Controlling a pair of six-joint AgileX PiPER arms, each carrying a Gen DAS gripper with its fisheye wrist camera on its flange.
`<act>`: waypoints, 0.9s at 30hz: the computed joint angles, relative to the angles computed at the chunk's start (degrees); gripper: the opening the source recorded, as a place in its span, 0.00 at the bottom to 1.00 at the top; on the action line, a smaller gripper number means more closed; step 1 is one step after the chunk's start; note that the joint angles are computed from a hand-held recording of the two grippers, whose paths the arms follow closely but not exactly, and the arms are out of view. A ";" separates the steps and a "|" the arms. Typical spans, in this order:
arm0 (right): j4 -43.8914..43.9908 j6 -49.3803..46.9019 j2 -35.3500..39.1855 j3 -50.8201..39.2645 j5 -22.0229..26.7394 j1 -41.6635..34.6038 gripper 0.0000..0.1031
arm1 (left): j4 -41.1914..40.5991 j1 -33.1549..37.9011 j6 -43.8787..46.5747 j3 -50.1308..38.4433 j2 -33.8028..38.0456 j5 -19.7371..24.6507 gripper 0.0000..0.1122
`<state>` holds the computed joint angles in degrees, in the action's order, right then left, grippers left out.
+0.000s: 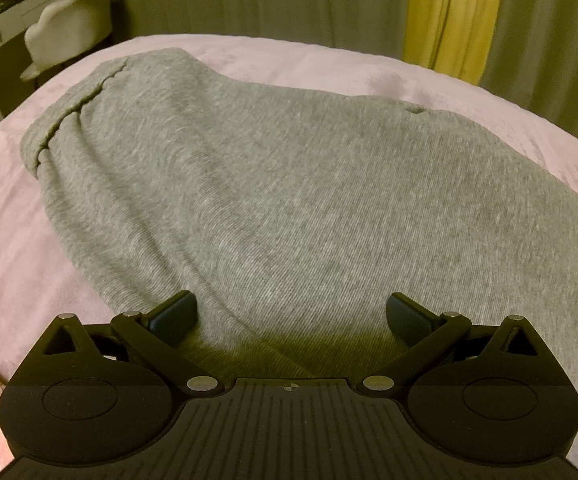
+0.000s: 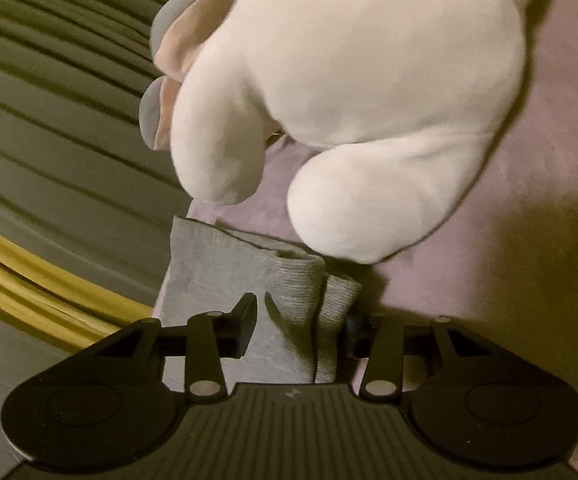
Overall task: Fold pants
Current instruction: 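Lift the hem end with the right gripper, fold it over, release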
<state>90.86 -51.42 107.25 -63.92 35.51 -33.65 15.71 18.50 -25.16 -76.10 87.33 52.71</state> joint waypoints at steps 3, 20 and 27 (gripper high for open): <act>-3.83 2.94 -0.70 -0.80 -2.65 1.02 0.17 | -0.38 0.36 0.15 0.19 -0.42 -0.21 0.92; -35.52 2.55 -22.75 -1.98 -14.95 43.23 0.13 | -26.74 15.41 16.77 7.50 -21.09 1.10 0.92; -75.62 32.28 -13.17 -1.62 -11.42 63.97 0.14 | -32.11 17.92 29.02 10.23 -24.61 4.29 0.92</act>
